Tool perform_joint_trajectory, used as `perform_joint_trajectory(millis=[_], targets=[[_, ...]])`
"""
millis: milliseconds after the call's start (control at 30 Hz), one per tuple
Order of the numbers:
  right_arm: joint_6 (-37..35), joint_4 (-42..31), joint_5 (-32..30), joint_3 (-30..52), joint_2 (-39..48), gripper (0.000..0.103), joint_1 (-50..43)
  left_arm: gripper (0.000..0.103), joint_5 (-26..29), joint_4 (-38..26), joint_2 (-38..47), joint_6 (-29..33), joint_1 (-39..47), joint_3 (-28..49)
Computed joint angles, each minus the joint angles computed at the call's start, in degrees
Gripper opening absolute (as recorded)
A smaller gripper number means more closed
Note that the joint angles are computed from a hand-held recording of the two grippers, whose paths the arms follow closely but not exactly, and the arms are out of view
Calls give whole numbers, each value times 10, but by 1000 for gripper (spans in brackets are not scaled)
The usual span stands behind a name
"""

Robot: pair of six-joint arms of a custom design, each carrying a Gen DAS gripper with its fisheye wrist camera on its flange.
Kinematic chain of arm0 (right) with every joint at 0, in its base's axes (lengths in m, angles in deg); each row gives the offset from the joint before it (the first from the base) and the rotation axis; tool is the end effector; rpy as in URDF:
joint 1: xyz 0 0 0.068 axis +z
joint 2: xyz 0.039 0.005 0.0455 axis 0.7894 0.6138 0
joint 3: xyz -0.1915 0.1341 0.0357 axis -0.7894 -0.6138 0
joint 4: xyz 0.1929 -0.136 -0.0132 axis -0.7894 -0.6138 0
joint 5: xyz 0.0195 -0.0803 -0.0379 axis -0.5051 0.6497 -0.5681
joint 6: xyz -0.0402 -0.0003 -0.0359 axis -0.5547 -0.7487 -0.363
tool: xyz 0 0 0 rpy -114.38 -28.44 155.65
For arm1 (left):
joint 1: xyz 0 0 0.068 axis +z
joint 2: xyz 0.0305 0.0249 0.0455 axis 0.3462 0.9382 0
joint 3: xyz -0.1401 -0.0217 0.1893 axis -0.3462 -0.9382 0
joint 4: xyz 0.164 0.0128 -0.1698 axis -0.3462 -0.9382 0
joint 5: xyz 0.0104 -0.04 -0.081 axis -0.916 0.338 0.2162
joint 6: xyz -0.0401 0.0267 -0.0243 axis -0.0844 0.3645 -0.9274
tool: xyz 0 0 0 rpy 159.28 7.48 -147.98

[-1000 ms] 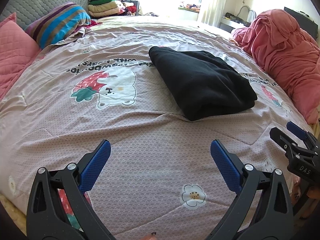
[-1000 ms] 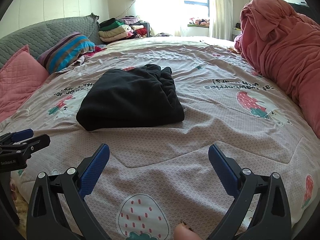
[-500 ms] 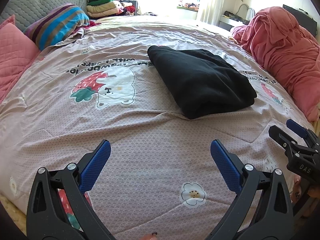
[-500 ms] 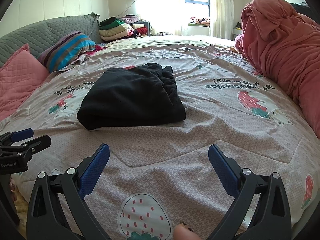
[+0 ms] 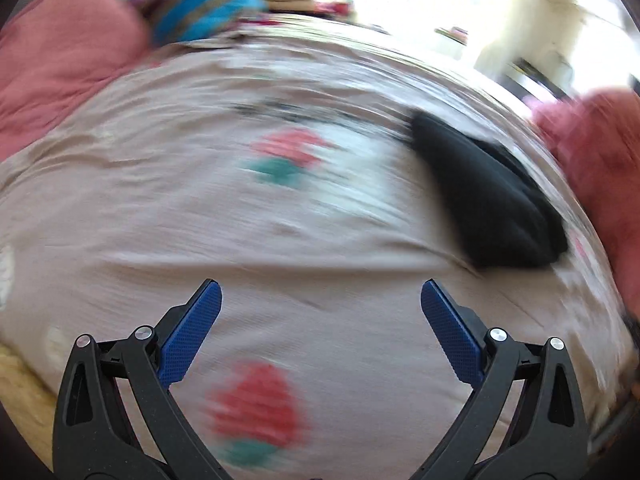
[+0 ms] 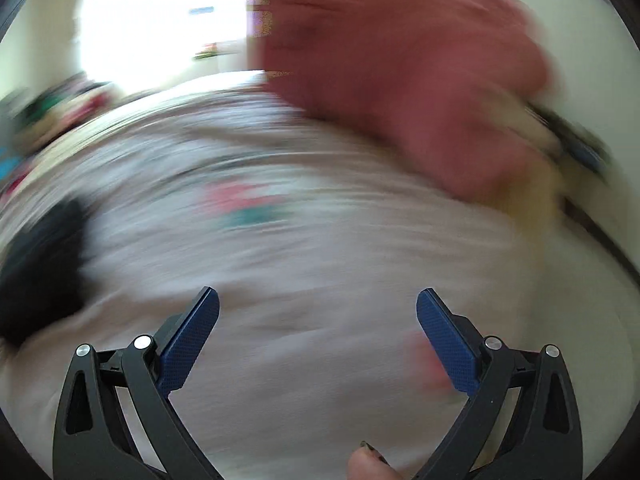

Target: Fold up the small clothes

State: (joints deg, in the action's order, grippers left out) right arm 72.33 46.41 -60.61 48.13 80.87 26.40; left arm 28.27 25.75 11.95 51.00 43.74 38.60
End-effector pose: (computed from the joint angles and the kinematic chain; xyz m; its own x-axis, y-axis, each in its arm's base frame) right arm 0.2552 -0.1253 0.1337 -0.5648 0.3500 -0.7473 0.5122 0.8587 0.0151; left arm 0.2022 0.0810 0.1560 -0.6776 -0.3816 -0.6287 -0.3459 0.9198 -0.1854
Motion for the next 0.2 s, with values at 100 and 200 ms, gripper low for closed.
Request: perform_joint_trajectory(millis=[100, 200], targets=[[31, 26, 74, 100, 123, 98, -153, 94, 21, 1, 117, 23, 163, 100], [16, 9, 178, 234, 264, 98, -250, 94, -23, 7, 245, 11, 268, 225]])
